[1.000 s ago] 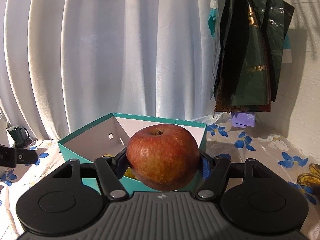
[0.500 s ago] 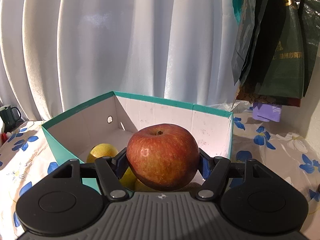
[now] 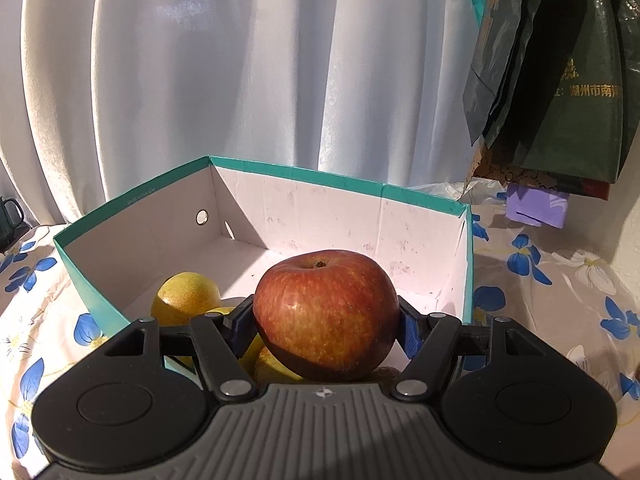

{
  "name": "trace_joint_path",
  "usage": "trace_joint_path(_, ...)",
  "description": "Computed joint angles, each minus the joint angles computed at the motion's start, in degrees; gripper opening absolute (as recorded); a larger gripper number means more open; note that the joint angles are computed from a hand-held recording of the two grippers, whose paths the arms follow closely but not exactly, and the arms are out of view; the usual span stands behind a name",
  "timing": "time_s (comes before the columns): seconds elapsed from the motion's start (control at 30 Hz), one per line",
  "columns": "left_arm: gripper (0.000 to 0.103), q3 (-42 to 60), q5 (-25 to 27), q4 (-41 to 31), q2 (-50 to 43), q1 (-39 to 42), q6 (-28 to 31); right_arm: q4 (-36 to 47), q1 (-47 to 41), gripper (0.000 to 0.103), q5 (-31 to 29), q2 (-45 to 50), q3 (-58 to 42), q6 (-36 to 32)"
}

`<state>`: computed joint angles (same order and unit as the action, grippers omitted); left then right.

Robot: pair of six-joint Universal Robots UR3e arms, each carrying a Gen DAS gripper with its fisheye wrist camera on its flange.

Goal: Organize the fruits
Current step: 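Lower red apple into teal box and open right gripper, then move left gripper to red cherry tomato on the cloth and grasp it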

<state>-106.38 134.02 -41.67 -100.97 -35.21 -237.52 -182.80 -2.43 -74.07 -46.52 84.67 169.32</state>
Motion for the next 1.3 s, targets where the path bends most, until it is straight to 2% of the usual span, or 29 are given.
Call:
trace_joint_path(0.23,0.103,-3.18,-1.41,7.63,-1.61,-2.35,5.4,-0.81,0.63,0.071,-1.52,0.36,-0.38,-0.34)
trace_joint_path(0.37,0.103,-3.83,-2.68,12.89,-3.33,-4.55,9.86,-4.72,-0.35,0.074,-0.21,-1.91,3.7,1.19)
trace_joint_path(0.57,0.103,-2.93,-4.51,17.67,-6.8,-7.88,15.78,-14.98,-4.29,0.084,6.59,-9.52,16.24,2.59)
trace_joint_path(0.8,0.103,-7.44,-10.74,25.48,-6.41,-7.84,17.13,-25.56,-11.43,0.086,16.83,-20.51,34.68,3.36)
trace_joint_path(0.93,0.103,-8.96,-13.65,28.35,-6.93,-8.21,17.98,-27.9,-15.65,0.089,22.4,-26.5,44.2,1.0)
trace_joint_path(1.1,0.102,-10.62,-17.44,30.83,-7.16,-8.14,18.28,-26.13,-17.06,0.09,22.62,-30.56,49.69,-2.55)
trace_joint_path(1.17,0.09,-11.11,-19.33,31.64,-7.28,-7.86,18.73,-24.77,-17.41,0.09,22.49,-31.52,50.55,-2.75)
trace_joint_path(1.2,0.08,-11.26,-20.5,31.64,-7.3,-7.55,19.02,-24.01,-17.53,0.09,22.37,-32.04,50.89,-2.96)
trace_joint_path(1.3,0.074,-11.15,-22.81,30.46,-7.8,-7.11,18.53,-23.83,-18.03,0.09,22.27,-32.99,52.56,-3.83)
